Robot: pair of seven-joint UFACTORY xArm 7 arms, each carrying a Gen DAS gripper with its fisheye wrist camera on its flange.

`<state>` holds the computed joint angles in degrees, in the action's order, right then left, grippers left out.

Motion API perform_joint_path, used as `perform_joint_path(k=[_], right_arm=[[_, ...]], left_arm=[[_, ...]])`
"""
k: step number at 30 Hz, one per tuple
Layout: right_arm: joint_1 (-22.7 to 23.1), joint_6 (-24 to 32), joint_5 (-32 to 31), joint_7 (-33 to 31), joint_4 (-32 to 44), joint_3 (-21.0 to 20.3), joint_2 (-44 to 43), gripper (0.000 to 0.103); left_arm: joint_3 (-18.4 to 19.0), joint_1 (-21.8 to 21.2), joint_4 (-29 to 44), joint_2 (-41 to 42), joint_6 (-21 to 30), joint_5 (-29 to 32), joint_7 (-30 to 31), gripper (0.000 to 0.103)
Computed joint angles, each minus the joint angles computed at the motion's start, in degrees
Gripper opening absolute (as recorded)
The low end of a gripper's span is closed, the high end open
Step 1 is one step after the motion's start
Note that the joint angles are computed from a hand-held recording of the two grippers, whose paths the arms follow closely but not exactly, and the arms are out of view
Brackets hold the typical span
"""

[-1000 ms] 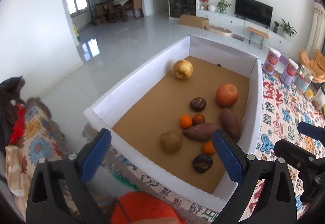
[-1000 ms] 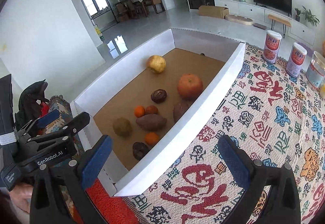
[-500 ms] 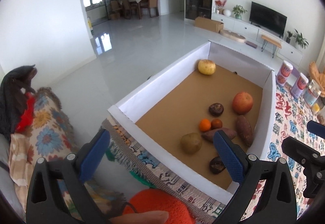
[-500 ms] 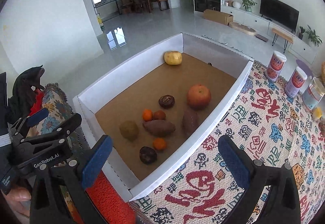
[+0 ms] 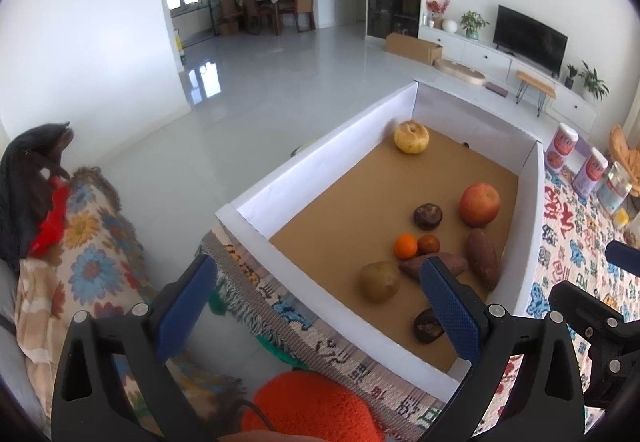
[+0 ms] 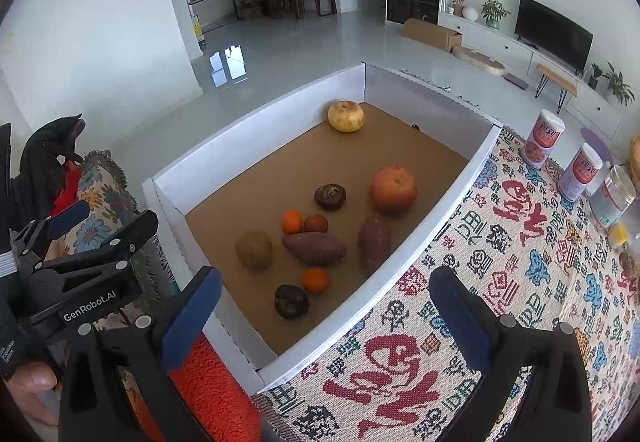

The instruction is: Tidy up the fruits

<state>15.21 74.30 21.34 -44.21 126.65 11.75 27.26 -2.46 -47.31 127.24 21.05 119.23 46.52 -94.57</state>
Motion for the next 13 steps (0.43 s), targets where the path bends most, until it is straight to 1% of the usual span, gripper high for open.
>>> perform_joint_path(k=[3, 11, 13], right_arm=[[0.6, -1.6, -1.4, 0.0, -0.8, -0.5, -0.5, 0.103], [0.8, -1.9, -2.6, 0.5, -0.1, -0.5, 0.0, 0.103], [0.8, -1.9, -2.4, 0.4, -0.9, -0.4, -0.5, 0.103]], left_arm=[[-0.2, 0.4, -1.1, -0.7, -0.9, -0.6, -0.5, 0.102], [-1.2, 1.4, -3.4, -2.2, -2.4, -1.2, -2.0, 0.102], [-1.3, 1.3, -3.1, -1.9, -1.7, -0.9, -2.0, 0.102]])
